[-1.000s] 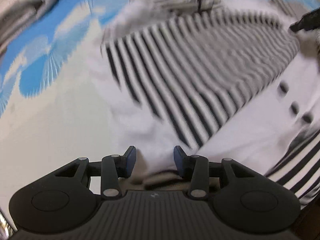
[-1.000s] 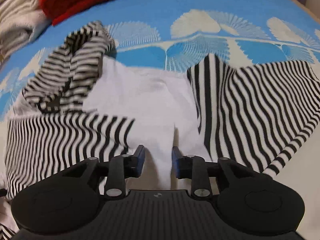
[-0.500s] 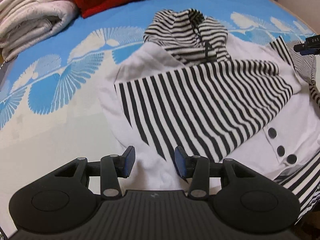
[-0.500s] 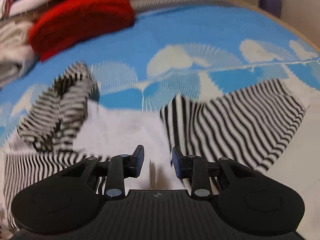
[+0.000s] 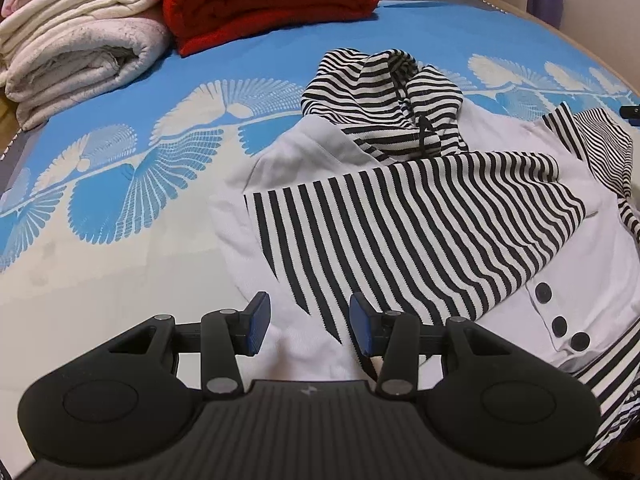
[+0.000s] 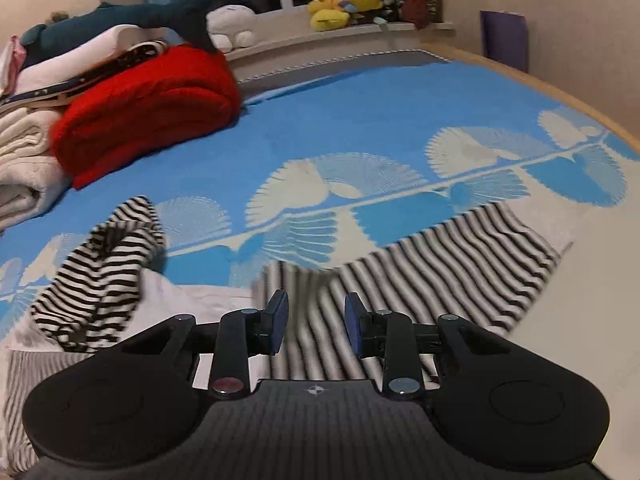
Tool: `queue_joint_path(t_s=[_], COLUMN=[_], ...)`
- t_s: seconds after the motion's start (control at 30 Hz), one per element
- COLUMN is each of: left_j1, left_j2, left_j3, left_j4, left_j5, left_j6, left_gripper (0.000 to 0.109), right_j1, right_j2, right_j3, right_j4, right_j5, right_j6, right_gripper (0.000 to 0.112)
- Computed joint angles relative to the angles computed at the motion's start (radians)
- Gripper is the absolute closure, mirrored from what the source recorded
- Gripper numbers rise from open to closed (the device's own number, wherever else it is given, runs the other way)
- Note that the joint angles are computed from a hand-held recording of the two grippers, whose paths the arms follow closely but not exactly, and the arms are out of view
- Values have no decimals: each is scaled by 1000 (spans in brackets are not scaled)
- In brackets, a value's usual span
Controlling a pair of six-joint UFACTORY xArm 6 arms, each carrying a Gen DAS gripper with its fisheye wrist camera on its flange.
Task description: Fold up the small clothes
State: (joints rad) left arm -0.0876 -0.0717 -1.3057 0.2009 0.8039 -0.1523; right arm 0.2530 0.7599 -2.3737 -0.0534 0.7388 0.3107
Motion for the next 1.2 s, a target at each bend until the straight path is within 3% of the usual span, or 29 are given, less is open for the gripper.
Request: queue_joint_path(t_s=[0.33, 0.7, 0.83, 0.93, 1.03, 1.1, 1.2], left_j1=[13, 2, -5, -7, -8, -11, -17], left_j2=[2, 25, 35, 51, 68, 79, 88], left_j3=[25, -13, -30, -52, -74, -87, -96], left_j4=[-3, -19, -21, -29, -32, -31, -25], left_j5=[-48, -83, -83, -81, -74, -67, -59], left_j6=[8, -25, -28, -35, -48, -51, -46], left_gripper=[60, 60, 60, 60, 60, 60, 60], right_j1=[-82, -141, -169, -201, -230, -243, -246], right_j2=[-78, -95, -106, -107, -87, -52, 71], right_j3=[137, 204, 240, 259, 254, 222, 46], right_j4=[-89, -89, -63, -51, -18, 44, 80], right_j5=[-45, -66, -114, -147, -165, -158, -38], right_j6=[174, 226, 231, 307, 361, 364, 359], right_gripper=[80, 80, 89, 89, 86, 77, 72])
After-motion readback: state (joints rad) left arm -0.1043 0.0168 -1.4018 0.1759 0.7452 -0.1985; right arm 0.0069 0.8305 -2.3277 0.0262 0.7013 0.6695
